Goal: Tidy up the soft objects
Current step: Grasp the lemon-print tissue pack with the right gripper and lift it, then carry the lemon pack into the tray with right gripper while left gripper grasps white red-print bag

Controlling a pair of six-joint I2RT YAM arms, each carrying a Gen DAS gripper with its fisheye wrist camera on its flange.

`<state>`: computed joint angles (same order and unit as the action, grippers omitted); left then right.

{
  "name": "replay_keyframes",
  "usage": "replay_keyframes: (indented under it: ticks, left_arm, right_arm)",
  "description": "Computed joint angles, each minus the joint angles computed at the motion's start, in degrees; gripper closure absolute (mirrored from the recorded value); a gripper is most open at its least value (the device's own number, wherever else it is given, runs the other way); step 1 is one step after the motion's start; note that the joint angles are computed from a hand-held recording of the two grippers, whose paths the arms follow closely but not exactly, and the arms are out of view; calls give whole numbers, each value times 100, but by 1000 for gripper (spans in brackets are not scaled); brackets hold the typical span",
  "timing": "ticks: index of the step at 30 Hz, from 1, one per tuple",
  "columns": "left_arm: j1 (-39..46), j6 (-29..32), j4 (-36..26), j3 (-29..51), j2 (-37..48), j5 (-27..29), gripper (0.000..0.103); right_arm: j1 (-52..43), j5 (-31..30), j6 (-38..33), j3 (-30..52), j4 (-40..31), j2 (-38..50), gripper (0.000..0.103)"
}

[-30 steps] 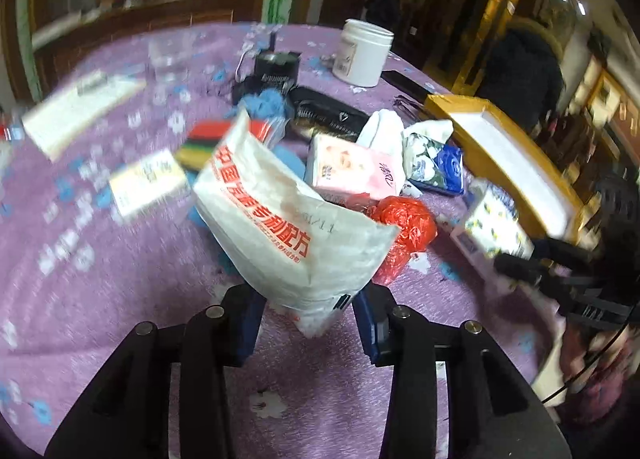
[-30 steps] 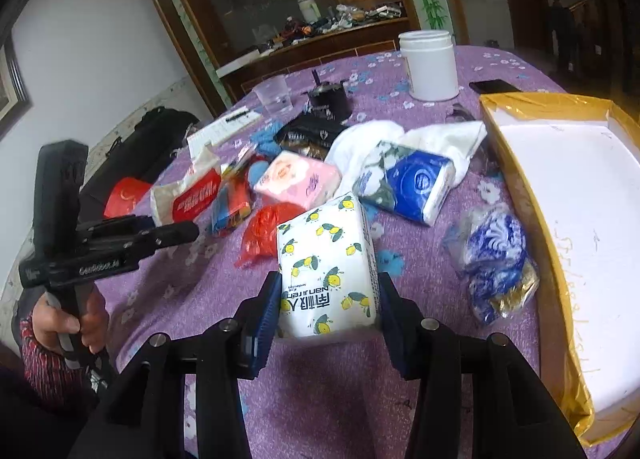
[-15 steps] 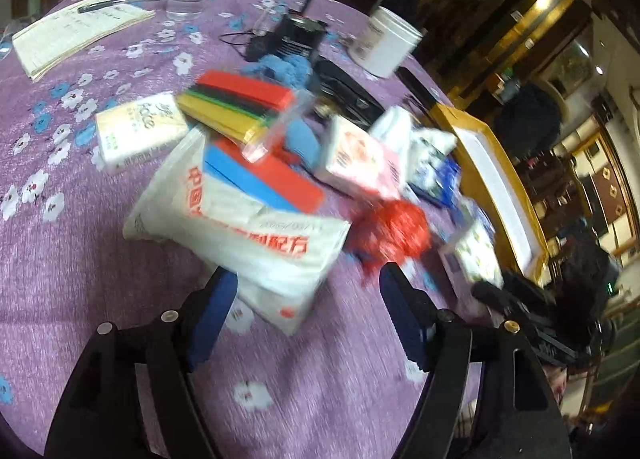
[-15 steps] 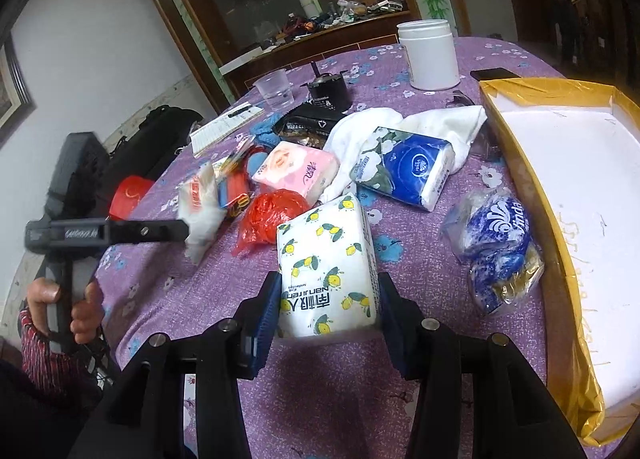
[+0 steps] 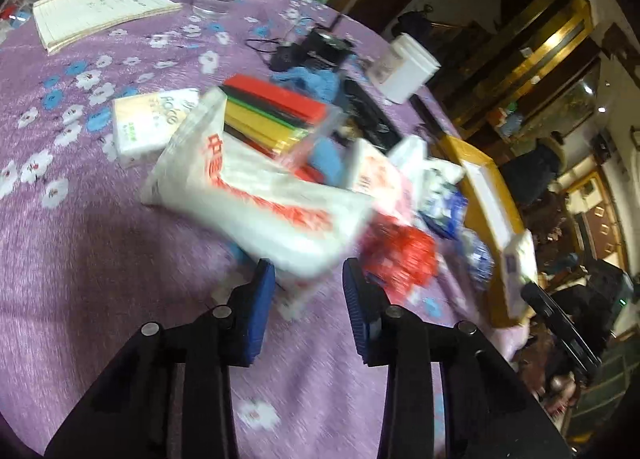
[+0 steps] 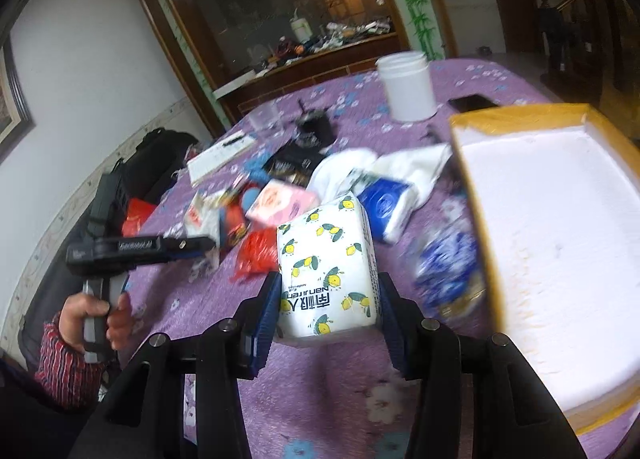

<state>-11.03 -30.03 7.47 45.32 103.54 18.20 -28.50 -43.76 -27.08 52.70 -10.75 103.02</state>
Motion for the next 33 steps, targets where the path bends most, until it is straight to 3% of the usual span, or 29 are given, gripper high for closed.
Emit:
replay_keyframes:
  ticks: [1,3,4,8,13,15,16,17,21,24,26,33]
  left_arm:
    - [31,-53,-70,-29,-88,287,68]
    - [122,-145,-254,-7,-144,642,43]
    - [179,-291,-257,-27,-164,748,26]
    - [374,-995,221,-303,-332,441,25]
    - [214,-1202,-196,292,237,-402,25]
    - [112,-1236,12,335,373,-787,26]
    - [41,-1153,44,408,439,-1026,36]
    - [47,-1090,119,418,486,-1016,53]
    - [178,-778,645,214,544,-830,57]
    - [222,-556,804,-5,352,-705,66]
    - [126,-296,610,-42,117,-756,73]
    - [89,31,406,41,12,-535,78]
  right_arm:
    - [-47,10,-8,11,-2,-53,55]
    - [-132,2,8,29,9,-115,55]
    - [-160,-16,4,53,-13,-111,55]
    - [-296,-126,64,160,-35,-83,55]
    - [-553,-141,29,401,-200,-145,55]
    - [-660,-25,144,557,-187,-143,55]
    - [-703,33,175,676,-216,-101,55]
    - [-741,140,213,832,-263,-34,55]
    - [-864,515,200,1281,-385,259,55]
    - [-879,839,206,1775,-627,688,55]
    - [-841,1097,246,2066,-768,943,55]
    - [-237,2066,470,3392,-1406,2002,55]
